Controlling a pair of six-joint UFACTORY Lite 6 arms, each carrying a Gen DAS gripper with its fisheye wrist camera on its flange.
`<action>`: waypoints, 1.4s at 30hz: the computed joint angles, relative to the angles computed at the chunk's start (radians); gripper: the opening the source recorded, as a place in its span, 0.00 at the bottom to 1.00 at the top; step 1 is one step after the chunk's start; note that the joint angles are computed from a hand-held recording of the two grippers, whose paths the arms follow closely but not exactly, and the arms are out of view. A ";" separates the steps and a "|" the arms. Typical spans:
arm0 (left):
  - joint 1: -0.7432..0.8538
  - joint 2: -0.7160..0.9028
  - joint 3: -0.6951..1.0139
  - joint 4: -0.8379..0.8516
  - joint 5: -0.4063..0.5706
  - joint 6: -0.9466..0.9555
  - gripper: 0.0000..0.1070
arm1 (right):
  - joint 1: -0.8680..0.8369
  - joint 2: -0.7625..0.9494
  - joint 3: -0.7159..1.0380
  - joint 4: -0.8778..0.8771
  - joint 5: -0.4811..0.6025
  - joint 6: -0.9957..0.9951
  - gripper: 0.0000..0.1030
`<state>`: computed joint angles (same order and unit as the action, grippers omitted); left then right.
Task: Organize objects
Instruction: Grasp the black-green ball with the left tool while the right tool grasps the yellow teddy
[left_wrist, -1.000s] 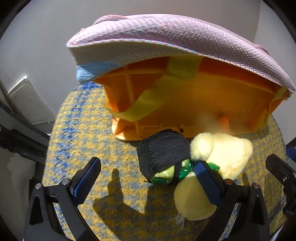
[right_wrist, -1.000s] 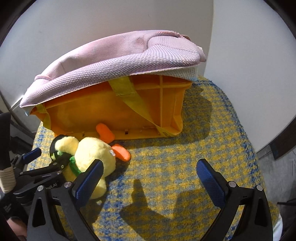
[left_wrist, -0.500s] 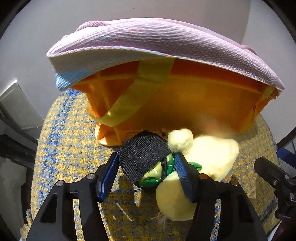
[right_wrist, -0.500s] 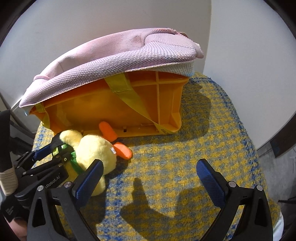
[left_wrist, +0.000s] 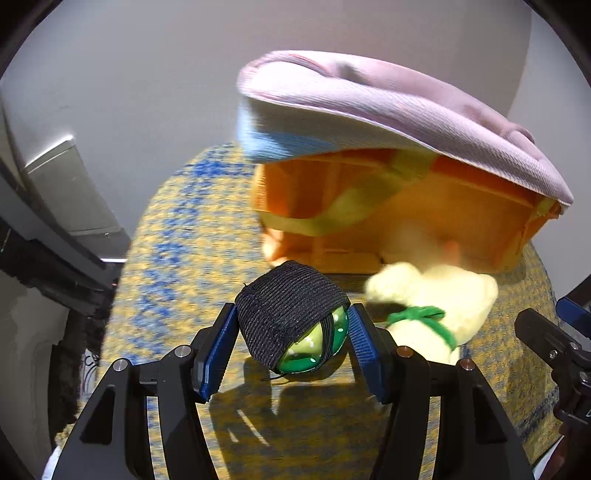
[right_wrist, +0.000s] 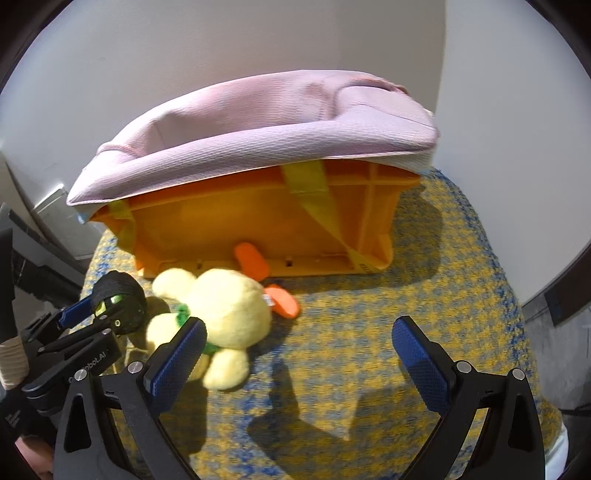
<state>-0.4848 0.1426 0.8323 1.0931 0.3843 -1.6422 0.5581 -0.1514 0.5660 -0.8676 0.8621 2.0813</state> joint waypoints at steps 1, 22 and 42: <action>0.005 -0.018 -0.015 0.002 0.004 -0.001 0.56 | 0.001 0.016 0.013 -0.004 -0.005 0.002 0.98; 0.174 -0.185 -0.157 -0.016 -0.024 0.107 0.56 | -0.151 0.348 0.185 -0.188 -0.200 0.094 0.98; 0.113 -0.201 -0.150 -0.058 0.023 0.121 0.56 | -0.142 0.263 0.092 -0.253 -0.274 0.154 0.57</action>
<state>-0.3720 -0.0587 0.6825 1.0355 0.4075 -1.5211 0.4166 0.1119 0.6583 -1.1202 0.5880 2.2356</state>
